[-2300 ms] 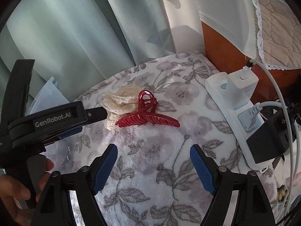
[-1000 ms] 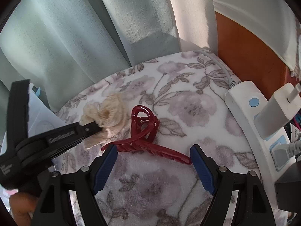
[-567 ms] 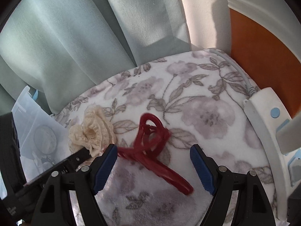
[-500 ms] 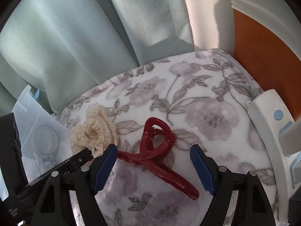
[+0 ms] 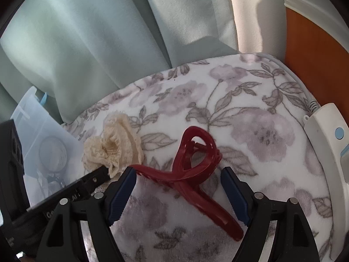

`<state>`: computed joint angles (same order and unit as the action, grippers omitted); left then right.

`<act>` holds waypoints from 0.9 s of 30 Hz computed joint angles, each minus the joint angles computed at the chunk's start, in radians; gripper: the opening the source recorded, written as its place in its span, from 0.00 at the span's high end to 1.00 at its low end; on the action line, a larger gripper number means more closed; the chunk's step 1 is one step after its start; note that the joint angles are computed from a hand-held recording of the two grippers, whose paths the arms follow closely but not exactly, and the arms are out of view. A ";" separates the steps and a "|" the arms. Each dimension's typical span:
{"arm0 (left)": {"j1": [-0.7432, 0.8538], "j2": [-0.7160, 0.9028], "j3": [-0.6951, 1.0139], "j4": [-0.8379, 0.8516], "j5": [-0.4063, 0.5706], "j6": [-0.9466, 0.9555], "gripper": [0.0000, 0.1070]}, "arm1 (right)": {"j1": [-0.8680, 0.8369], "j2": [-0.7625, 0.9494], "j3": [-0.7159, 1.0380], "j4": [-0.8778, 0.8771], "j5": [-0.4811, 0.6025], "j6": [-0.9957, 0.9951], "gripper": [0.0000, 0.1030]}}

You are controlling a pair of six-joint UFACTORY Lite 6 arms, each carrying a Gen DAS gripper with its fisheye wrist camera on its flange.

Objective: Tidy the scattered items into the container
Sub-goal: 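Grasp the cream lace scrunchie with the left tool while the right tool grasps the red claw clip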

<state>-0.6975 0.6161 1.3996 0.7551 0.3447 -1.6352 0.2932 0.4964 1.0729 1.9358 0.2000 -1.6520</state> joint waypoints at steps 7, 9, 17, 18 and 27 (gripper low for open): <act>0.002 -0.003 -0.008 0.007 -0.017 -0.005 0.81 | 0.025 0.027 -0.004 0.413 -0.018 -0.465 0.21; 0.004 0.003 -0.001 0.001 -0.021 0.003 0.81 | 0.025 0.032 0.000 0.474 -0.018 -0.519 0.26; 0.012 0.026 0.024 -0.043 -0.017 0.072 0.81 | 0.014 0.015 -0.006 0.457 -0.041 -0.470 0.56; 0.014 0.026 0.023 -0.050 -0.019 0.080 0.81 | 0.008 0.014 -0.006 0.400 -0.040 -0.410 0.57; -0.003 0.002 0.008 -0.117 0.019 0.144 0.81 | -0.016 -0.069 -0.066 0.163 -0.034 -0.159 0.72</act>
<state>-0.7001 0.6185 1.4073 0.6383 0.3639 -1.4917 0.2776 0.4275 1.0065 2.0989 0.1664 -1.8110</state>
